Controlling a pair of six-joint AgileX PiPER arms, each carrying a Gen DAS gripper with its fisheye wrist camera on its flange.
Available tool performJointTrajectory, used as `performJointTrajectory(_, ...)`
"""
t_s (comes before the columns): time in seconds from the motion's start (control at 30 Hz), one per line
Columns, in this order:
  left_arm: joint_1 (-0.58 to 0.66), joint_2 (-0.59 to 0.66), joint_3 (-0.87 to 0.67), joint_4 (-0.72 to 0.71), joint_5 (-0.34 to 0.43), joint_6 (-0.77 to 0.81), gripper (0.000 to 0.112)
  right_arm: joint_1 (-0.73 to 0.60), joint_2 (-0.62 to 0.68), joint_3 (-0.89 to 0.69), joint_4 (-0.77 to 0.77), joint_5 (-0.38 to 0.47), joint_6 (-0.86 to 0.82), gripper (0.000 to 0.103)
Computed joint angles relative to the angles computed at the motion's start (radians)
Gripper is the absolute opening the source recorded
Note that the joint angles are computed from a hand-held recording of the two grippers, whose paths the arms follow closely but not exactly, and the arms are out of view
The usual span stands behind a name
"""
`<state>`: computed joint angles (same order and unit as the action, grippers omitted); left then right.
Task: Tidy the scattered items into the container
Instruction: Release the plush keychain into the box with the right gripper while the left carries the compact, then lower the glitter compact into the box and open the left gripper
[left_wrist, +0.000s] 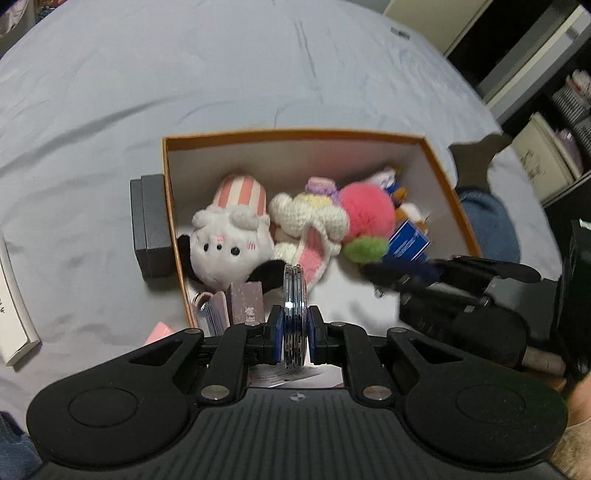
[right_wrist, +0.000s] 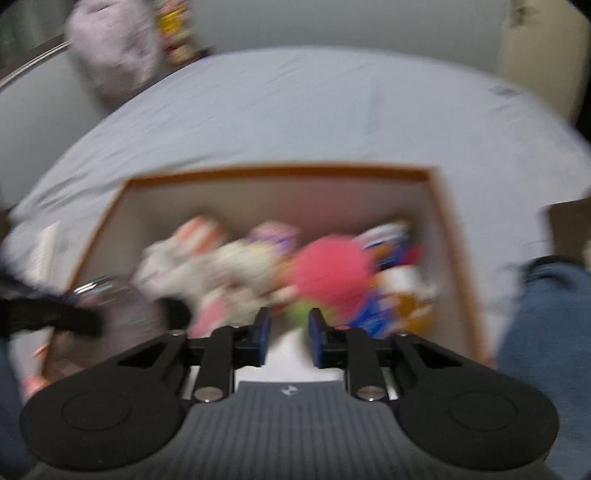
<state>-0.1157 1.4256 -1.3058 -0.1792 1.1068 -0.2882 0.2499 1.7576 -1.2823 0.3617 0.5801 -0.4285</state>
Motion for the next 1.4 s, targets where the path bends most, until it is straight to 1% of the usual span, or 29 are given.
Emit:
performJointTrajectory(0.03,-0.009,0.015,-0.015,0.014,0.017,-0.007,0.015,0.002,0.020,-0.024,0.029,0.041,-0.045,0.021)
performJointTrajectory(0.07,-0.014,0.026,-0.029,0.023,0.032,-0.012,0.015,0.007,0.038,-0.038,0.045,0.059,-0.079,0.018)
performJointTrajectory(0.1,-0.021,0.038,-0.039,0.034,0.043,-0.020,0.015,0.017,0.046,-0.041,0.049,0.059,-0.096,0.018)
performJointTrajectory(0.17,-0.030,0.056,-0.055,0.052,0.061,-0.030,0.015,0.026,0.079,-0.074,0.053,0.090,-0.148,0.017)
performJointTrajectory(0.3,-0.045,0.087,-0.079,0.076,0.076,-0.048,0.015,0.026,0.132,-0.132,0.110,0.170,-0.344,0.017)
performJointTrajectory(0.4,-0.066,0.115,-0.092,0.091,0.078,-0.060,0.015,0.030,0.161,-0.170,0.123,0.211,-0.439,0.015)
performJointTrajectory(0.6,-0.113,0.163,-0.104,0.141,0.068,-0.099,0.015,0.036,0.246,-0.297,0.089,0.327,-0.477,0.015)
performJointTrajectory(0.63,-0.118,0.171,-0.106,0.148,0.069,-0.105,0.015,0.038,0.250,-0.296,0.096,0.333,-0.487,0.015)
performJointTrajectory(0.73,-0.129,0.192,-0.112,0.165,0.077,-0.111,0.015,0.019,0.299,-0.356,0.131,0.401,-0.522,0.015)
performJointTrajectory(0.9,-0.148,0.222,-0.125,0.198,0.095,-0.139,0.015,0.021,0.353,-0.440,0.125,0.493,-0.520,0.016)
performJointTrajectory(0.93,-0.151,0.228,-0.129,0.203,0.098,-0.144,0.015,0.026,0.357,-0.448,0.118,0.498,-0.526,0.016)
performJointTrajectory(1.0,-0.155,0.233,-0.131,0.215,0.100,-0.155,0.015,0.046,0.359,-0.451,0.087,0.481,-0.535,0.016)
performJointTrajectory(1.1,-0.148,0.235,-0.130,0.208,0.098,-0.150,0.015,0.049,0.380,-0.479,0.087,0.514,-0.520,0.016)
performJointTrajectory(1.2,-0.142,0.236,-0.133,0.201,0.100,-0.143,0.016,0.054,0.386,-0.486,0.084,0.522,-0.520,0.016)
performJointTrajectory(1.4,-0.104,0.213,-0.102,0.147,0.074,-0.099,0.017,0.076,0.381,-0.472,0.055,0.499,-0.489,0.017)
